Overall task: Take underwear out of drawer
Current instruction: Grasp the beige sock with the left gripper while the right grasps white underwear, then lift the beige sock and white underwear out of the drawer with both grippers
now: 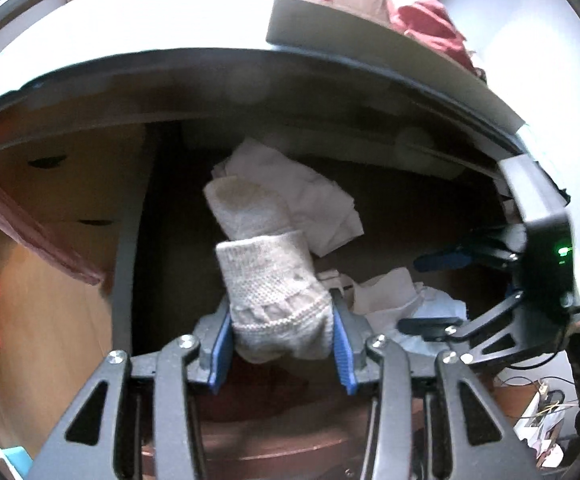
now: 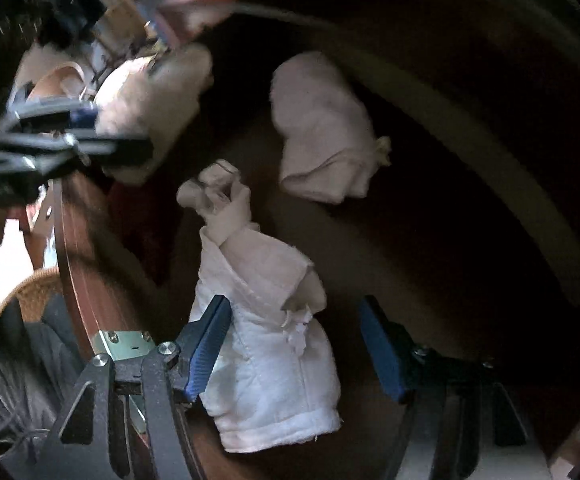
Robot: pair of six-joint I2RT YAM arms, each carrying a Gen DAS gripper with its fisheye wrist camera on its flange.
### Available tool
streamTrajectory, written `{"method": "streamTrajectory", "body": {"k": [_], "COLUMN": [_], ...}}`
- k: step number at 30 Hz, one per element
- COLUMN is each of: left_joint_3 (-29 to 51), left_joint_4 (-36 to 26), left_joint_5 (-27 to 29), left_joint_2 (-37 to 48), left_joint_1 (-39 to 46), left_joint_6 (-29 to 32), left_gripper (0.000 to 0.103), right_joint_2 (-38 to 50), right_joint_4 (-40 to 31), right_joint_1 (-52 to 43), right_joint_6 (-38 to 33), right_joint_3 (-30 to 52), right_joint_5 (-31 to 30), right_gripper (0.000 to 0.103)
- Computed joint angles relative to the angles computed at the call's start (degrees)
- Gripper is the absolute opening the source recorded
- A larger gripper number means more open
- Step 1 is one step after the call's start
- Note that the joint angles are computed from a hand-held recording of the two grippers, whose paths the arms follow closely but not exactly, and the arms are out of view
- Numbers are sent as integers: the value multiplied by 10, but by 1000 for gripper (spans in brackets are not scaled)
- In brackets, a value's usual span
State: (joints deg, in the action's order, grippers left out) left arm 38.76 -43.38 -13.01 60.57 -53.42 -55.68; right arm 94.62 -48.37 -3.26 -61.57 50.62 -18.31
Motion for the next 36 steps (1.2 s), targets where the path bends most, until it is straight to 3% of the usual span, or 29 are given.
{"method": "streamTrajectory", "body": {"k": [3,12,19,23,32,33,36], "left_joint_3": [-14,-7,5,6,46,55,84], "left_joint_4": [16,-67,-97,-114,-133,-138,-158], "left_joint_5": [-30,-76,-110,-130,-186,-198,-229], "left_joint_2": [-5,-92,-114,-123,-86,-78,-55], "left_joint_1": [-33,-85,-120,-143,-208,-219,-244], "left_joint_6": [-28,-67,-92,-115,-142,-147,-157], "left_gripper": [42,42,42,42,42,42,42], "right_joint_2": [6,133,172,151,51,32,0], "right_joint_4": [-13,-81,-139,-124,-166,-148,-186], "right_joint_1": [12,46,25,-19,-187,-199,-238], "right_joint_6": [10,85,144,189,238,235,222], "right_joint_3": [7,86,143,142,138,109,121], "right_joint_5": [6,-5,-19,-40,-203,-216,-273], "right_gripper": [68,68,44,41,41,41,41]}}
